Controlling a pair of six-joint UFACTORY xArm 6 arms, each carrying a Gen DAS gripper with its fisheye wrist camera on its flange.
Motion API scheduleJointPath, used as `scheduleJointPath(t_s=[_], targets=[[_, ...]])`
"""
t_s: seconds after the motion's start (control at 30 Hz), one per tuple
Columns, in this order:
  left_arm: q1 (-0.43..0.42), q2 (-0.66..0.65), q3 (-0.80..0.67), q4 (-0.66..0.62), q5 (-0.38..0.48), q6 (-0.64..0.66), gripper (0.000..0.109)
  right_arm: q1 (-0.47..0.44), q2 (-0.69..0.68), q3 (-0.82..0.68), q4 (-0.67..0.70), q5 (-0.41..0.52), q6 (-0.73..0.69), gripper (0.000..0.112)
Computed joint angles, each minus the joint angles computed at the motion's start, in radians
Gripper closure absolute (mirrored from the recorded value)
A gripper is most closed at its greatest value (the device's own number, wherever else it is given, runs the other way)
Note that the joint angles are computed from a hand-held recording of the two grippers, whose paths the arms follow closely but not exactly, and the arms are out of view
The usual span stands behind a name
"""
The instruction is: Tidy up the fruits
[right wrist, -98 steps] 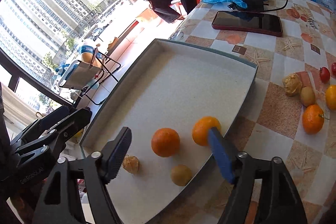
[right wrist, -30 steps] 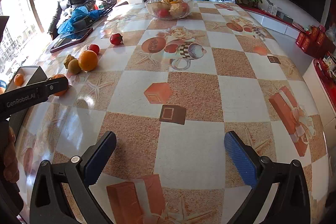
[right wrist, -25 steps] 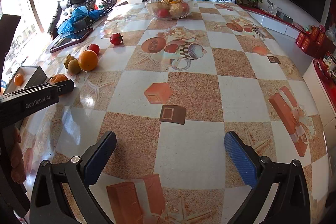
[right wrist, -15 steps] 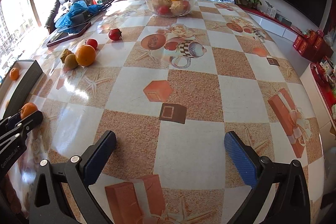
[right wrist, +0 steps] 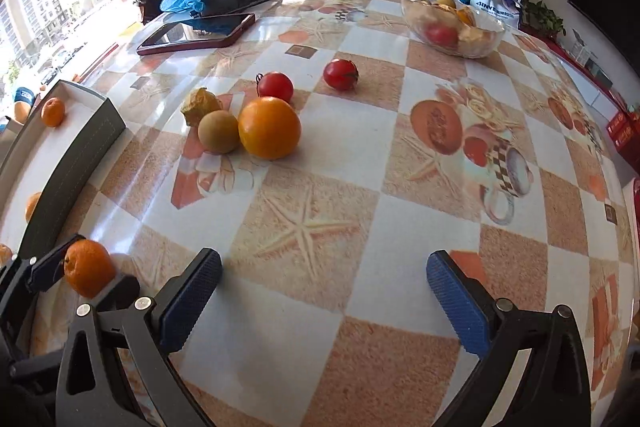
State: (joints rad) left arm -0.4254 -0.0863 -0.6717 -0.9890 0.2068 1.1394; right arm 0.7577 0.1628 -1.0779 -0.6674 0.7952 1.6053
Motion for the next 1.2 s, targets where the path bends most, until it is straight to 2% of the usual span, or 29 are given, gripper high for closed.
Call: scheduleJointPath(t_s=[0.2, 0.37, 0.47, 0.5, 0.53, 0.6, 0.8, 0.93, 1.03, 1.07, 1.1, 1.13, 1.2], targets=[[0.009, 0.003, -0.009, -0.012, 0.018, 0.01, 0.048, -0.049, 0.074, -0.081, -0.055, -0.038, -0.044, 0.011], [0.003, 0.02, -0.021, 0.026, 0.001, -0.019, 0.048, -0.07, 0.104, -0.119, -0.108, -0.077, -0.047, 0.038], [-0.001, 0.034, -0.034, 0.026, -0.006, -0.024, 0.048, -0.076, 0.118, -0.137, -0.129, -0.095, -0.051, 0.059], [-0.003, 0.037, -0.037, 0.025, -0.008, -0.024, 0.049, -0.076, 0.118, -0.139, -0.132, -0.092, -0.044, 0.073], [-0.004, 0.038, -0.037, 0.013, -0.009, -0.013, 0.051, -0.078, 0.111, -0.129, -0.138, -0.104, -0.032, 0.077], [-0.002, 0.034, -0.039, -0.015, 0.0, 0.015, 0.067, -0.077, 0.086, -0.097, -0.145, -0.119, 0.0, 0.077], [0.014, -0.007, -0.003, -0.028, 0.026, 0.04, 0.069, 0.006, -0.046, 0.045, -0.103, -0.041, 0.054, 0.077], [0.038, -0.087, 0.067, -0.056, 0.076, 0.088, 0.068, 0.127, -0.162, 0.167, -0.093, 0.051, 0.177, 0.076], [0.078, -0.122, 0.086, -0.103, 0.159, 0.149, 0.044, 0.241, -0.227, 0.226, -0.082, 0.148, 0.309, 0.076], [0.078, -0.127, 0.094, -0.121, 0.15, 0.164, 0.034, 0.271, -0.245, 0.245, -0.083, 0.165, 0.357, 0.076], [0.073, -0.13, 0.101, -0.136, 0.134, 0.177, 0.032, 0.297, -0.261, 0.261, -0.09, 0.175, 0.402, 0.072], [0.07, -0.132, 0.104, -0.134, 0.127, 0.176, 0.032, 0.319, -0.27, 0.271, -0.098, 0.186, 0.437, 0.046], [0.055, -0.128, 0.104, -0.075, 0.104, 0.112, 0.032, 0.344, -0.268, 0.274, -0.09, 0.218, 0.472, 0.013]])
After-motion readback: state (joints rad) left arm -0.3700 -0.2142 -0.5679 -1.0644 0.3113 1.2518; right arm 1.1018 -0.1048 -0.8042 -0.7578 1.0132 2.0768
